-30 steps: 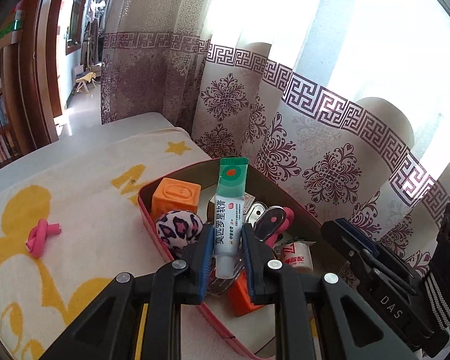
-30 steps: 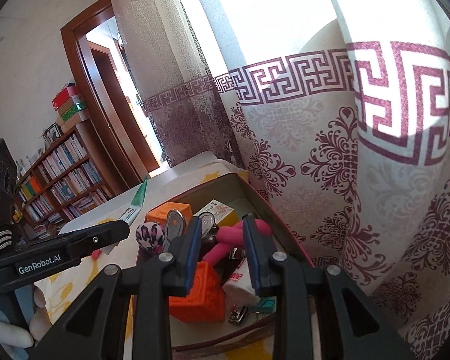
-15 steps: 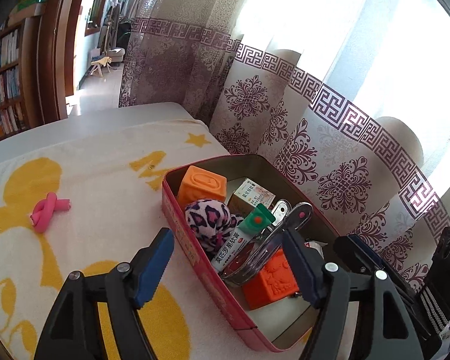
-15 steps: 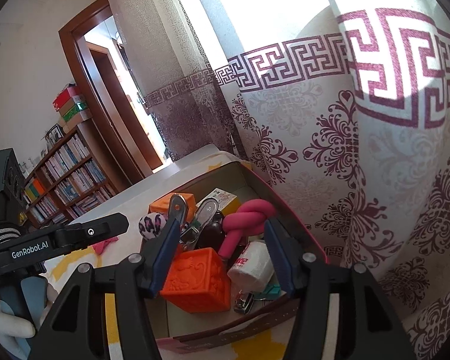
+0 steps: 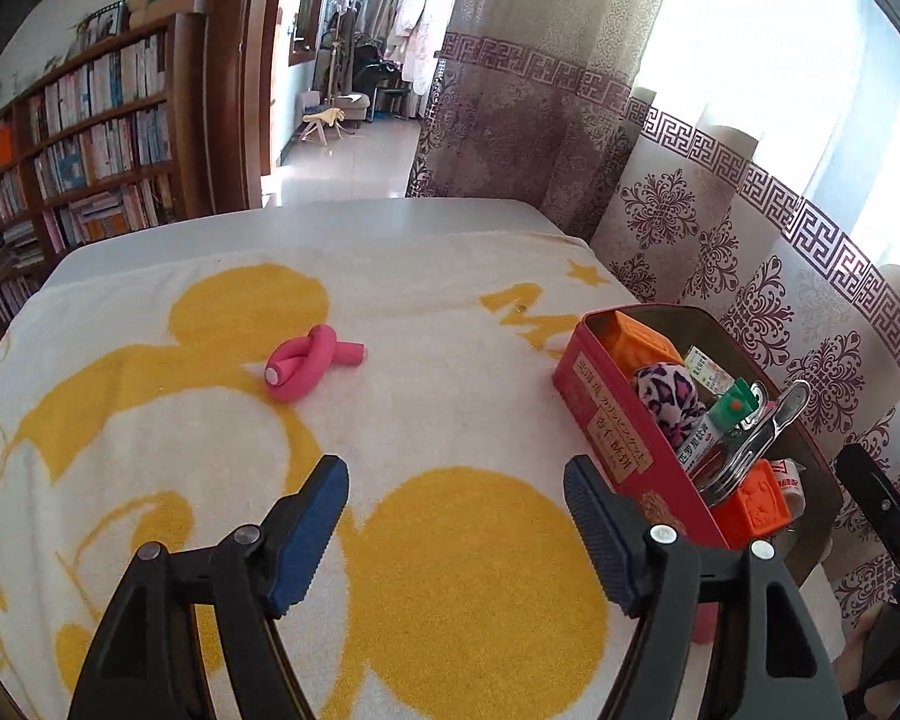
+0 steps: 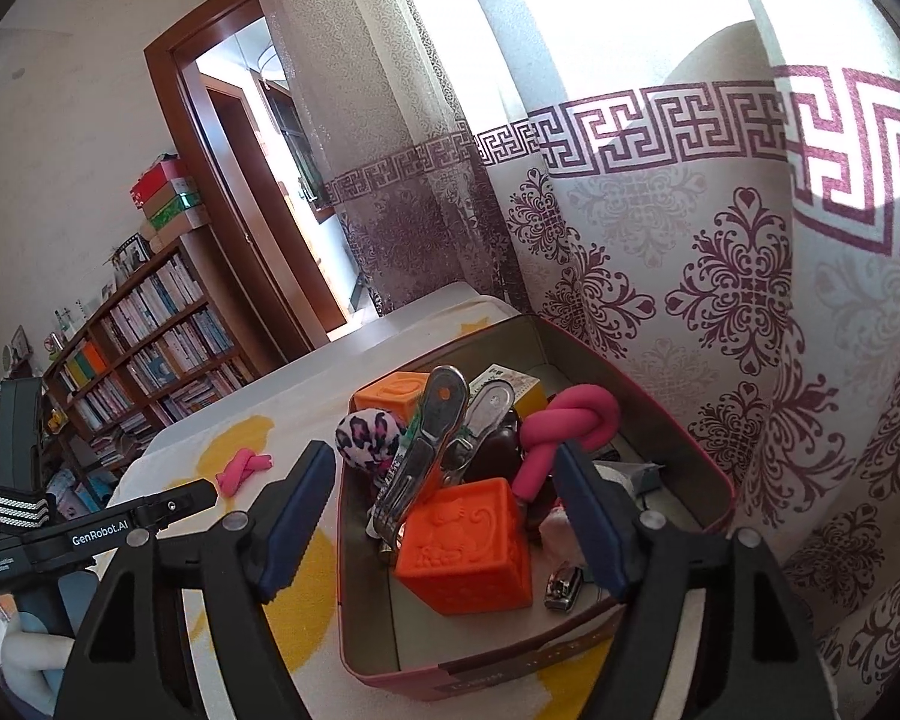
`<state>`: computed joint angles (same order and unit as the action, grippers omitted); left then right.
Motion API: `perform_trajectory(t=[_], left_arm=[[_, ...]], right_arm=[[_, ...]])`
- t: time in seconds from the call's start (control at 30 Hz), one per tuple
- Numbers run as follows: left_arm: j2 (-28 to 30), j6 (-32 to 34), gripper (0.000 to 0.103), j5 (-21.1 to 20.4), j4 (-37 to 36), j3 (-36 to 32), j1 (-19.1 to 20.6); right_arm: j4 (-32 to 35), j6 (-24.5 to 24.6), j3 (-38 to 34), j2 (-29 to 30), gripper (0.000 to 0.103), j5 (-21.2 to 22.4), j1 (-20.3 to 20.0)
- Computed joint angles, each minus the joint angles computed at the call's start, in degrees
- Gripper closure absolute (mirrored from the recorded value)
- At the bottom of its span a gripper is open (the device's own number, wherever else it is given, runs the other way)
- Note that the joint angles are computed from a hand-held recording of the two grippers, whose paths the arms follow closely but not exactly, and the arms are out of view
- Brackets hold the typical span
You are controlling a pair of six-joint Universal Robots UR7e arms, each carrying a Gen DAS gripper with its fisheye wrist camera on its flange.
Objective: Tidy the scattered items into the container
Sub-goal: 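Open both tools to drop the roller and tube into the tin, then move the right tool to the last pink knotted roller and grasp it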
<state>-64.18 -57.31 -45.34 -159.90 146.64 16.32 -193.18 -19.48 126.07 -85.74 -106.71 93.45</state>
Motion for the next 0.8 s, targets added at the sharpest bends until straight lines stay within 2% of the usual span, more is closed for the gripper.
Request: perform_trajectory(t=[0.17, 0.4, 0.6, 0.8], left_arm=[[-7.92, -6.41, 0.027, 2.61, 8.89, 3.65, 0.29], [-17.14, -11.95, 0.027, 4.3, 17.84, 7.03, 1.75], [-24.19, -17.75, 0.027, 5.85, 28.64, 9.08, 1.99], [-31.19, -20.47, 0.027, 6.07, 32.49, 11.08, 2.89]], right_arm=[[0.59, -1.78, -0.76, 2.07, 0.024, -0.66, 2.87], [2.06, -5.91, -2.89, 7.49, 0.024, -1.49, 7.48], [9.72, -6.67, -6.15, 12.37, 0.023, -1.79, 8.94], [16.75, -4.65, -10.6, 17.23, 0.023, -1.7, 9.84]])
